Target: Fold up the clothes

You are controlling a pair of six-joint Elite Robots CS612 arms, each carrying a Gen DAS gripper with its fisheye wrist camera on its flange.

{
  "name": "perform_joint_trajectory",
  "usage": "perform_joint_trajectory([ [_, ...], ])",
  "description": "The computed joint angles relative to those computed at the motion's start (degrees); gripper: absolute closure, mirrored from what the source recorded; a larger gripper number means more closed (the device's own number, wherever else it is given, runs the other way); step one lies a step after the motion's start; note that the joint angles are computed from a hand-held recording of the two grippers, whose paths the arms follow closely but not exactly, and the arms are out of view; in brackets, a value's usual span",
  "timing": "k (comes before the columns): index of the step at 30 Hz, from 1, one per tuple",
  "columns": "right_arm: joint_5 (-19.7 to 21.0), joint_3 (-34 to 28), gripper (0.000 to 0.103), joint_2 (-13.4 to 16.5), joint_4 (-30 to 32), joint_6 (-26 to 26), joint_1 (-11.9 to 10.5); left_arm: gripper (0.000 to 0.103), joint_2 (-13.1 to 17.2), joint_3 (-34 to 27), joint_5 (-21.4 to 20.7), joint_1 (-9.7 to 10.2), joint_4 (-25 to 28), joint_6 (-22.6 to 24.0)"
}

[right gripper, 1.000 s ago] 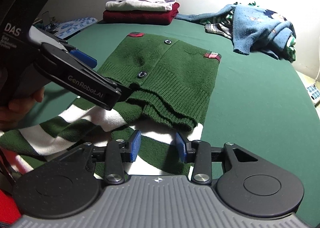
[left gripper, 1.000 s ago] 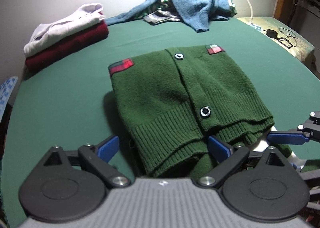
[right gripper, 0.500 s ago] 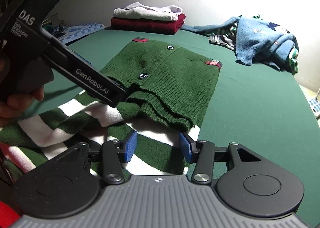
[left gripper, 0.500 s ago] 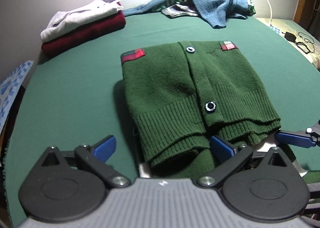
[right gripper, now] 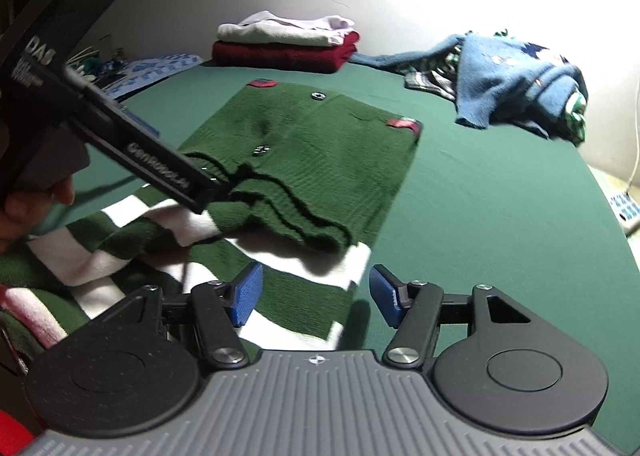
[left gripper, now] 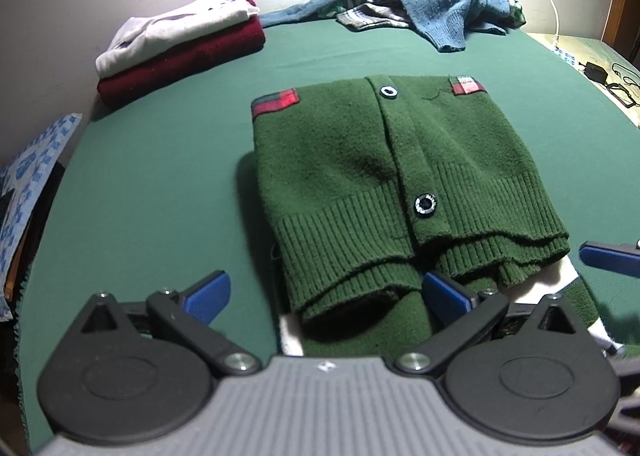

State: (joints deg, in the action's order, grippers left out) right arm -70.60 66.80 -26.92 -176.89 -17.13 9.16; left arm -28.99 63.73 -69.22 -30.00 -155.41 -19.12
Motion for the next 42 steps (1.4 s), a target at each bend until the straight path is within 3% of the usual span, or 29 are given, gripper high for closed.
perform_joint_trajectory([
  [3, 0.02, 0.47, 0.068, -0.24, -1.58, 1.16, -0.43, 0.001, -0.10, 0.15, 0.03, -0.01, -0.04, -0.26],
  [11, 4.44, 2.91, 0.091, -1.32, -4.49, 1.15, -1.29, 0.002, -3.45, 7.04, 1.22, -0.20, -8.45, 2.38],
  [14, 4.61, 3.15, 0.091, -1.36, -3.96, -0.14, -1.02, 0.005, -4.86, 10.12, 0.22, -0.01, -11.56, 2.30],
  [18, 5.42, 3.13, 0.090, -1.97, 1.70, -3.68, -0.82, 0.015, -5.73, 12.29, -3.22, 0.17, -11.68, 3.80],
  [22, 4.88, 4.03, 0.091, -2.57, 2.76, -8.98, -0.83, 0.012, -5.85, 13.55, -2.25, -0.52, -10.58, 6.83],
  [26, 4.63, 4.92, 0.089, -3.85, 5.53, -10.86, -1.32, 0.010, -7.14, 15.43, -4.29, 0.01, -11.07, 6.77],
  [29, 6.82, 5.53, 0.087, -4.49, 5.16, -5.62, -2.35, 0.010, -8.83, 18.18, -7.62, 1.03, -13.32, 4.82],
  [32, 5.10, 6.37, 0.084, -5.10, 4.27, -2.30, -2.80, 0.009, -10.44, 20.78, -10.25, 1.53, -15.03, 3.43],
  [36, 5.29, 6.98, 0.084, -5.37, 3.28, -1.65, -3.05, 0.011, -11.58, 22.47, -16.44, 2.24, -16.36, 2.34],
  [38, 6.00, 6.87, 0.084, -5.28, 3.24, -1.93, -2.93, 0.016, -11.38, 22.23, -20.07, 2.42, -16.07, 1.38],
  [40, 6.75, 6.70, 0.084, -5.12, 3.12, -2.78, -2.75, 0.035, -11.10, 21.90, -23.60, 2.55, -15.75, 0.40],
  [42, 7.41, 6.79, 0.082, -5.16, 3.03, -3.81, -2.65, 0.043, -10.91, 21.87, -24.48, 2.39, -15.61, -0.69],
])
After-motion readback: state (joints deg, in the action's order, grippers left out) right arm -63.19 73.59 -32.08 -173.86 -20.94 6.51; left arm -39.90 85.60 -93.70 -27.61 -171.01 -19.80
